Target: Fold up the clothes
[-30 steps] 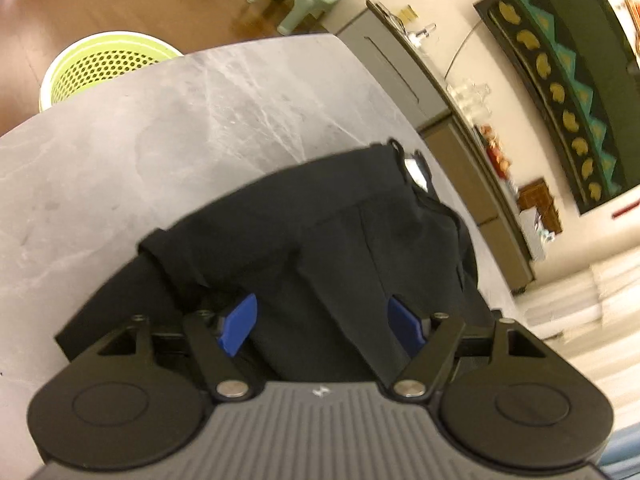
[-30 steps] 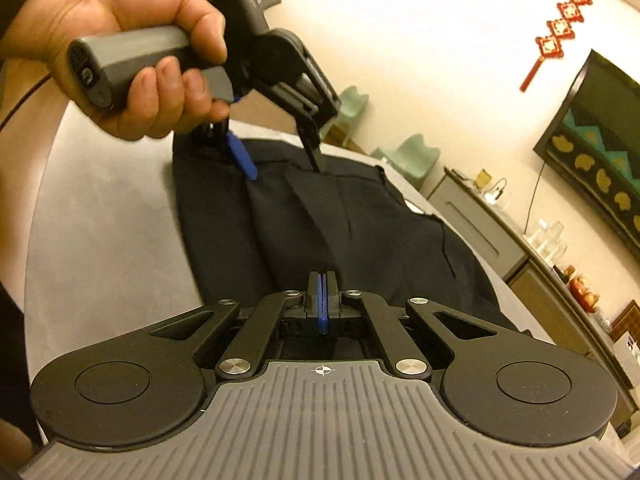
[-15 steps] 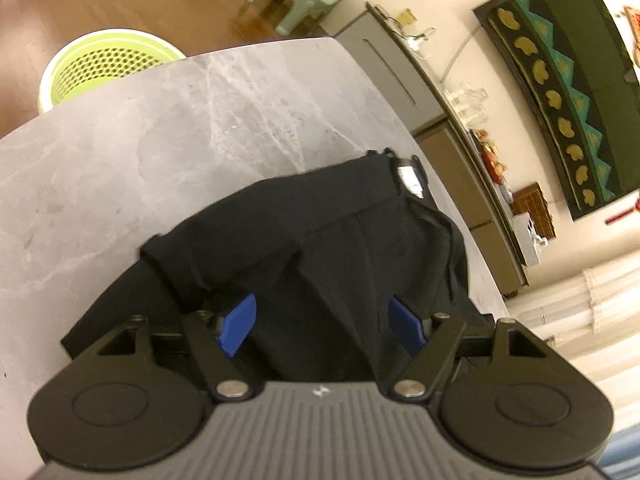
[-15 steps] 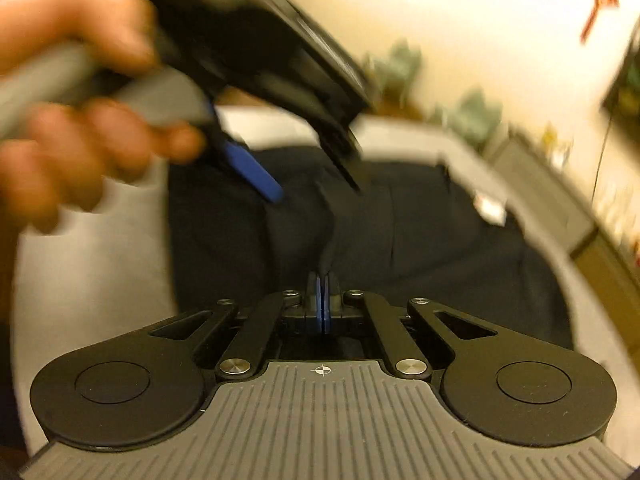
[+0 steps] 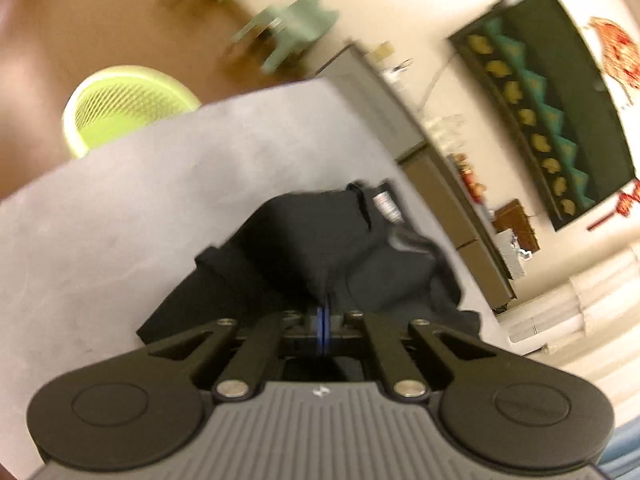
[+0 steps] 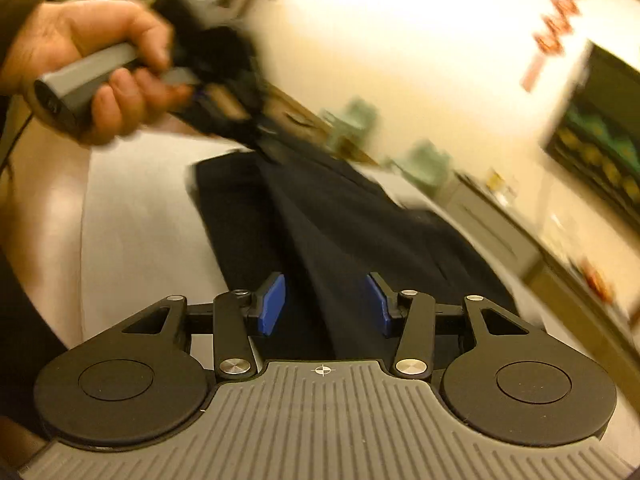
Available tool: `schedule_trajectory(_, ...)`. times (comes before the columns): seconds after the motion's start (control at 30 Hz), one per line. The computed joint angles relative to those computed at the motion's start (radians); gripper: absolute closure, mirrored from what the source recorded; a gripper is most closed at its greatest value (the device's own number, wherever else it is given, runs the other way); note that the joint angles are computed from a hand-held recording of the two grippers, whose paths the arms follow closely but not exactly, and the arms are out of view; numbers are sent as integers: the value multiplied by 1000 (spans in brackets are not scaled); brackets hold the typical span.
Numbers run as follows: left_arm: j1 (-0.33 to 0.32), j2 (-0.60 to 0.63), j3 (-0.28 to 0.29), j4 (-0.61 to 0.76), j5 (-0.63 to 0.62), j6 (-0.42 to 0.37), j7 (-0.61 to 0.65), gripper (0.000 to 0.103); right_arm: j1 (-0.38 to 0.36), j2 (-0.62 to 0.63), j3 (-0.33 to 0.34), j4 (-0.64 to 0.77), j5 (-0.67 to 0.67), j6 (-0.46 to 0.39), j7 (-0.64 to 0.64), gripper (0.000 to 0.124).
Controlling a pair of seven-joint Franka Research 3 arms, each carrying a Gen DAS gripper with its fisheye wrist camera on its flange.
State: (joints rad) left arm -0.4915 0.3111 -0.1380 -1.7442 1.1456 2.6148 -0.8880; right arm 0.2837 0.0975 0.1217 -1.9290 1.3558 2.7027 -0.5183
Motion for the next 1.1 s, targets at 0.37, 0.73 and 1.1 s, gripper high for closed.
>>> schedule_trajectory(0.37,-38,121,24,168,-122,9,198,101,-92,1,-58,-54,-198,123,106,86)
schedule_trajectory(0.73,-59,-19,-20,-27,10,-56,-70,102,-121,-62,-74,-92,-215,34,22,111)
schedule_trajectory(1.1,-62,-69,-81,-93,89,-108,-199,102,-70,-44,-54,-63,-202,3,-80,77)
